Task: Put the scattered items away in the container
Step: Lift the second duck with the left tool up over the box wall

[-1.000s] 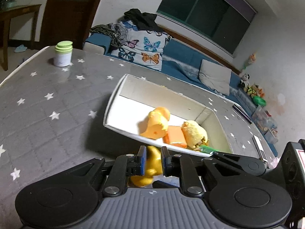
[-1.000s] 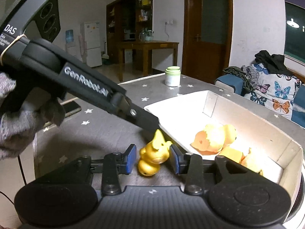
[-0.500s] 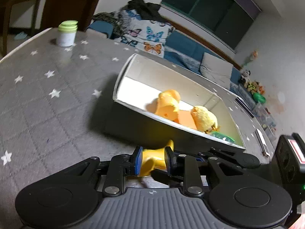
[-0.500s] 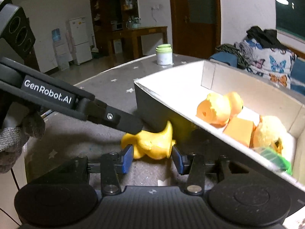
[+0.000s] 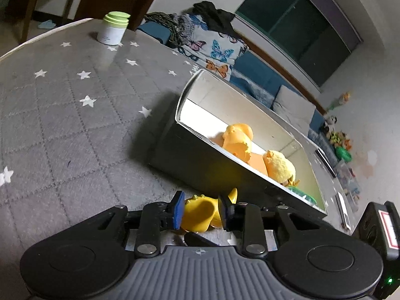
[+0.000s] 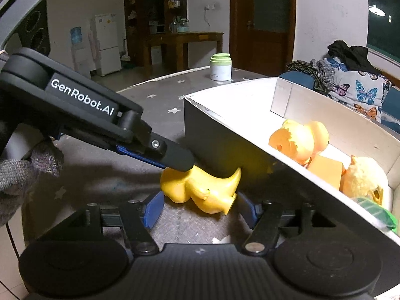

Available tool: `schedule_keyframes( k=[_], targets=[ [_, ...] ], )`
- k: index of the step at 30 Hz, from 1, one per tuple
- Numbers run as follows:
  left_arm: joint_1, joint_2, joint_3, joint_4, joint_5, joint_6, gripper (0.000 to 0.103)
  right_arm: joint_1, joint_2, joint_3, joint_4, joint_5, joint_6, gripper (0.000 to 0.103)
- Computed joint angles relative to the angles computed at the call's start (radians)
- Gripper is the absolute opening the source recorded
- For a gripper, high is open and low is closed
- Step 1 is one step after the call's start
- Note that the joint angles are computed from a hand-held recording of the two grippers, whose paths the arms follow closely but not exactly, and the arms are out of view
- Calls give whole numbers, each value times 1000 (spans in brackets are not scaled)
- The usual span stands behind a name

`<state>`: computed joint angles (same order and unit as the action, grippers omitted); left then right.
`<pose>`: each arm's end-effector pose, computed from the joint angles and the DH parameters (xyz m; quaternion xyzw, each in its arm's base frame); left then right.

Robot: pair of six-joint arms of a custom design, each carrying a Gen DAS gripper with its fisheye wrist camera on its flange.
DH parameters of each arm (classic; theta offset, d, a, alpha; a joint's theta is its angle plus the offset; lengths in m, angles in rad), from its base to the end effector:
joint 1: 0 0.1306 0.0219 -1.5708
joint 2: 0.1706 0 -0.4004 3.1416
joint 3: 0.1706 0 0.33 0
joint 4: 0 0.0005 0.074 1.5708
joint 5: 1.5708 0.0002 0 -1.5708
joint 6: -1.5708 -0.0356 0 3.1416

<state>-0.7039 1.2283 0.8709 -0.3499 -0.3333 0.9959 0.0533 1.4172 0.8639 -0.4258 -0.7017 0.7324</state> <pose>0.2696 -0.2143 0.3396 -0.1990 0.8760 -0.2106 0.3856 0.3640 0.0419 0.2734 -0.4364 0.7915 0.2188 0.3677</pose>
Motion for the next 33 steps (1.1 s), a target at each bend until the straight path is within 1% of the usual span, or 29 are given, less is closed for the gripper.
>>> schedule_keyframes(
  k=[4, 7, 13, 17, 20, 27, 30, 33],
  targets=[
    [5, 1, -6, 10, 0, 31, 33, 13, 5, -3, 14, 11, -33, 69],
    [6, 5, -3, 2, 0, 50, 33, 22, 5, -9, 30, 17, -57, 72],
    [-9, 6, 2, -12, 2, 61, 35, 27, 5, -12, 49, 23, -105, 73],
    [-11, -8, -7, -4, 22, 66, 35, 30, -2, -25, 72, 37, -117, 73],
    [-18, -20, -11, -6, 27, 74, 35, 26, -13, -30, 61, 34, -106, 73],
    [-75, -45, 35, -51, -32, 58, 35, -5, -63, -33, 33, -1, -75, 73],
    [-87, -49, 69, -52, -49, 25, 35, -33, -95, -18, 16, -35, -65, 73],
    [-85, -32, 118, -47, -56, -18, 35, -61, -109, 18, -7, -65, -59, 73]
  ],
)
